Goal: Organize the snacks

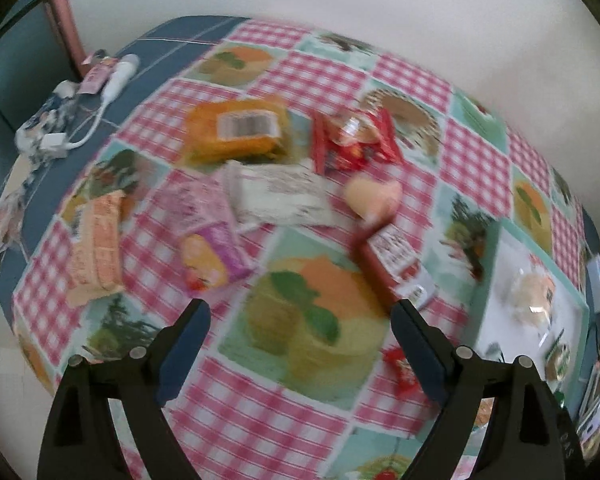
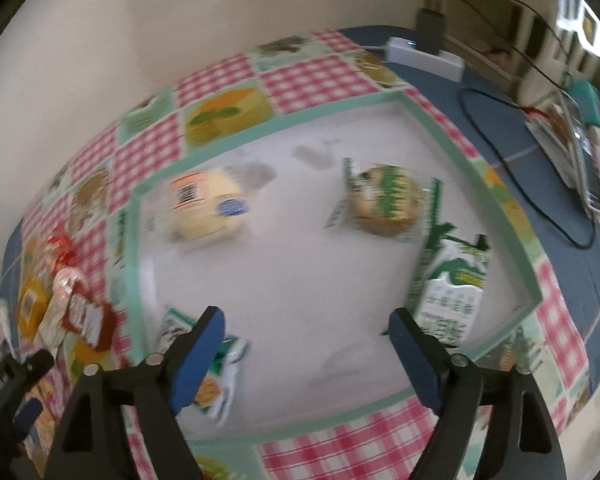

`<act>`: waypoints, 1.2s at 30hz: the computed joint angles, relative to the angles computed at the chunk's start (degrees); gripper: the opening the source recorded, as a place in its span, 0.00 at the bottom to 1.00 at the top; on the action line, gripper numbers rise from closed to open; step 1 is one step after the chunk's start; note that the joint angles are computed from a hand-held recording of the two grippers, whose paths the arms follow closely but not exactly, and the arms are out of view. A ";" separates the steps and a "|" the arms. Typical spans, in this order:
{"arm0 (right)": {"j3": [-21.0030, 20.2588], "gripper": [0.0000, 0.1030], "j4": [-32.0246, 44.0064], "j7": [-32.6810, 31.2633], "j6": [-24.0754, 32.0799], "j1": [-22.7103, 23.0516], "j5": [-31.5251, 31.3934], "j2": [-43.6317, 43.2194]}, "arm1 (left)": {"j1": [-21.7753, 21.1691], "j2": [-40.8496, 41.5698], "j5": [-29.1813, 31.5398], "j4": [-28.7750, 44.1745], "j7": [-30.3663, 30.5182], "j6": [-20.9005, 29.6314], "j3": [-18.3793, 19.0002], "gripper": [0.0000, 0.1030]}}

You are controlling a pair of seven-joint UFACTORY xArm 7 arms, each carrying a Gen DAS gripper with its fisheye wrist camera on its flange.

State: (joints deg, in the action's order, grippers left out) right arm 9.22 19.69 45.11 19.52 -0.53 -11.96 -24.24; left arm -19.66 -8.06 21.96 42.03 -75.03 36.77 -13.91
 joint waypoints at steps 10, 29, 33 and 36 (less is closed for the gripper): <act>0.64 0.99 0.66 -2.95 -4.21 4.01 1.31 1.69 | 2.92 -5.72 5.76 -2.65 0.83 7.69 0.18 0.89; 9.66 0.99 4.32 -3.78 -9.86 6.07 -6.76 6.49 | 12.46 -22.71 -0.71 -17.77 4.40 4.42 2.26 0.89; 9.52 0.99 5.83 -3.38 -10.30 7.58 -8.76 9.64 | 15.19 -24.32 -3.22 -21.08 5.38 3.75 3.60 0.89; 5.79 0.99 6.41 -7.27 -11.03 12.25 -5.04 12.00 | 16.58 -24.87 -5.24 -23.29 6.43 2.35 4.58 0.89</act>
